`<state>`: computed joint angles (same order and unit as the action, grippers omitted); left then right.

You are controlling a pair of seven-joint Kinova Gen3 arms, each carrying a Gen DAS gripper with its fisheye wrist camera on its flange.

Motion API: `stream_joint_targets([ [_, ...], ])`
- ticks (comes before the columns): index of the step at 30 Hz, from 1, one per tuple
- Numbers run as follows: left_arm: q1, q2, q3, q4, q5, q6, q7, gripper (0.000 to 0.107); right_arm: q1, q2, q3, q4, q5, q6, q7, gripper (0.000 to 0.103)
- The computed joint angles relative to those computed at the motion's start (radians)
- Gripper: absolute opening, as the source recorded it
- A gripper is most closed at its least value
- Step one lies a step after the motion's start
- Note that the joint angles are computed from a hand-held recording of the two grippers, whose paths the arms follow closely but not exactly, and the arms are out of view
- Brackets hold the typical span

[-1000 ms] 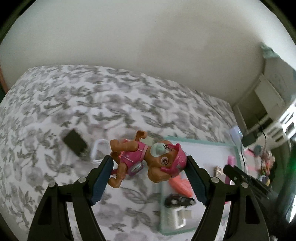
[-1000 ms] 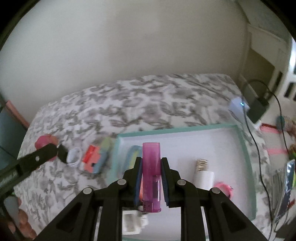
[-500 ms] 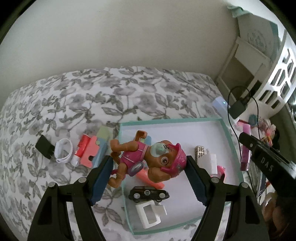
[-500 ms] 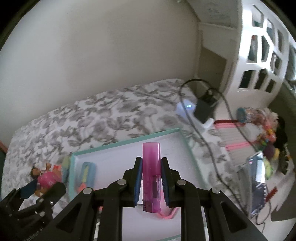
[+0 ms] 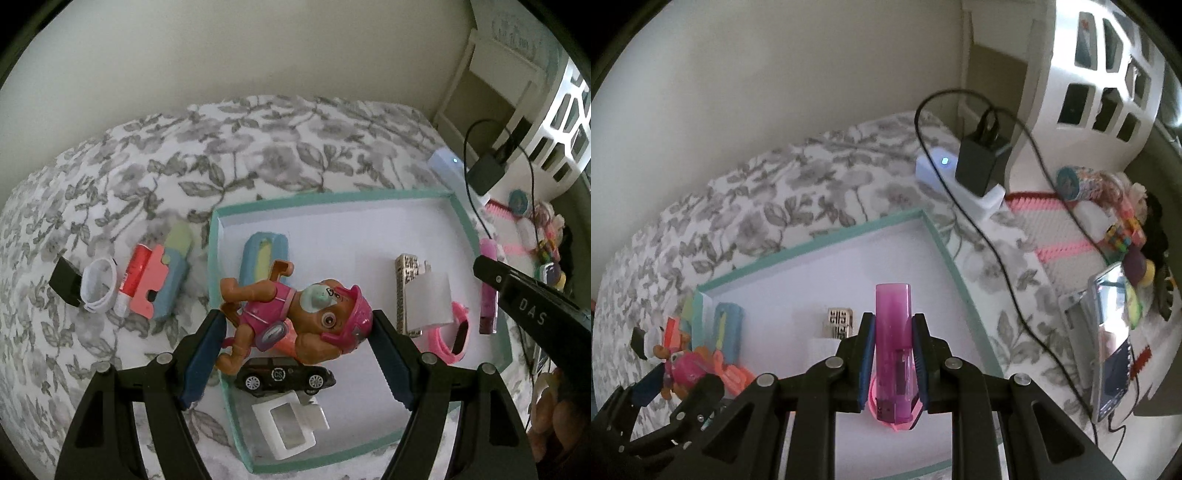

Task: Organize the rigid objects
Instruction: 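Carry the pink tube and puppy figure into the tray and open both tools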

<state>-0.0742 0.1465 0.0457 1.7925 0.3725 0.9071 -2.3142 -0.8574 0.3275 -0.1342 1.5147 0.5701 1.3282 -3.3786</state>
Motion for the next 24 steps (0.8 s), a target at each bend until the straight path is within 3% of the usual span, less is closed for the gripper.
stream_joint_targets([
  [10,0.028,0.028,0.010,0.003,-0.065,-0.009,0.040,0.079,0.037,0.019,0.004,0.021,-0.067,-0.075,0.056,0.021],
  [24,0.046,0.048,0.015,-0.003,-0.119,-0.004,0.076,0.079,0.045,0.051,0.019,0.001,-0.114,-0.091,0.113,0.021],
])
